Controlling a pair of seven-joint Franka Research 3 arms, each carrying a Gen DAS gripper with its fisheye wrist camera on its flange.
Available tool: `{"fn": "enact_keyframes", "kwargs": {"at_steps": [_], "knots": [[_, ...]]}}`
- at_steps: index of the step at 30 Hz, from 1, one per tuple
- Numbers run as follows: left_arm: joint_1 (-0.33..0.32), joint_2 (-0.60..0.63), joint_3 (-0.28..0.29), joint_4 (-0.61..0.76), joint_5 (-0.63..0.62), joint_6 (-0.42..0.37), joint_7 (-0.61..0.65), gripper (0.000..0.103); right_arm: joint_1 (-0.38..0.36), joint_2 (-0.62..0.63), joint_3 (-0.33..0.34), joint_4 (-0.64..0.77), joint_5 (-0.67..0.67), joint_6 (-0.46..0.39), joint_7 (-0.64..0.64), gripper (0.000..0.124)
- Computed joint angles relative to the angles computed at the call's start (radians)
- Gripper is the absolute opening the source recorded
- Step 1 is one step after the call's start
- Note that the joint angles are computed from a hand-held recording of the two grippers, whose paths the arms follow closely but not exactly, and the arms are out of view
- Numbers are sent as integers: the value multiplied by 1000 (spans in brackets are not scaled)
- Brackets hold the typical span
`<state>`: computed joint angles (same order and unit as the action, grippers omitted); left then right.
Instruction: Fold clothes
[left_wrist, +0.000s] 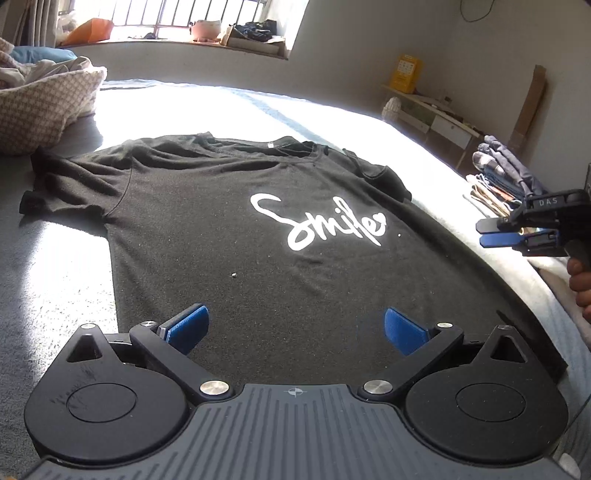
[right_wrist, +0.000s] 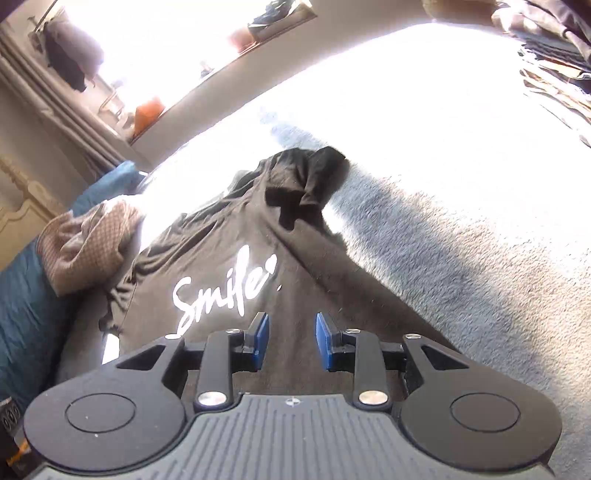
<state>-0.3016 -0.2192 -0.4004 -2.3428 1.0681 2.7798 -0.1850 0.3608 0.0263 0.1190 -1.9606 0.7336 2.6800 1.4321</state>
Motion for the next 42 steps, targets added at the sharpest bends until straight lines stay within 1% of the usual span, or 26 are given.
{"fn": "enact_keyframes", "kwargs": {"at_steps": [1, 3, 6, 7, 10, 12, 14, 15, 16, 17, 18, 19, 20, 22, 24, 27, 29, 34, 42], "knots": [[-2, 15, -2, 9, -3, -3, 9, 103, -4, 43, -5, 45, 6, 6, 19, 37], [-13, 36, 6, 14, -28, -1, 35, 103, -7, 125, -4, 134, -23, 17, 67, 40], [-25, 56, 15, 13, -58, -1, 66, 103, 5, 247, 2, 281, -114, 19, 129, 40], [-28, 60, 17, 11, -62, -4, 71, 103, 11, 285, 6, 330, -152, 13, 130, 40], [-37, 73, 18, 21, -61, -24, 94, 103, 59, 358, 7, 430, -329, 1, 62, 43], [-44, 79, 19, 27, -63, -37, 104, 103, 116, 395, -17, 479, -488, 2, 13, 44], [-51, 83, 21, 31, -62, -45, 112, 103, 154, 440, -30, 535, -600, -19, -39, 45], [-53, 85, 23, 31, -60, -48, 115, 103, 179, 467, -51, 568, -658, -38, -41, 44], [-56, 85, 23, 32, -58, -52, 118, 103, 207, 495, -77, 605, -719, -61, -32, 41], [-58, 86, 23, 33, -56, -56, 122, 103, 219, 518, -89, 635, -749, -80, -24, 31], [-61, 87, 24, 34, -55, -61, 125, 103, 216, 537, -94, 661, -753, -90, -5, 21], [-63, 87, 24, 34, -54, -63, 128, 103, 206, 547, -94, 672, -738, -82, 27, 7], [-64, 87, 25, 34, -52, -64, 127, 103, 190, 544, -88, 665, -712, -57, 57, 6], [-65, 87, 27, 32, -48, -61, 124, 103, 157, 520, -90, 622, -659, 23, 133, 6], [-66, 87, 28, 31, -46, -60, 126, 103, 137, 513, -97, 611, -638, 49, 184, 5], [-69, 92, 27, 35, -44, -70, 131, 103, 107, 522, -114, 626, -610, 64, 276, 5], [-73, 97, 26, 40, -42, -80, 133, 103, 86, 515, -114, 611, -588, 97, 326, 5], [-81, 101, 30, 44, -56, -92, 151, 103, 84, 513, -173, 587, -611, 151, 477, 5], [-88, 104, 33, 48, -71, -103, 178, 103, 79, 544, -246, 585, -673, 182, 676, 4]]}}
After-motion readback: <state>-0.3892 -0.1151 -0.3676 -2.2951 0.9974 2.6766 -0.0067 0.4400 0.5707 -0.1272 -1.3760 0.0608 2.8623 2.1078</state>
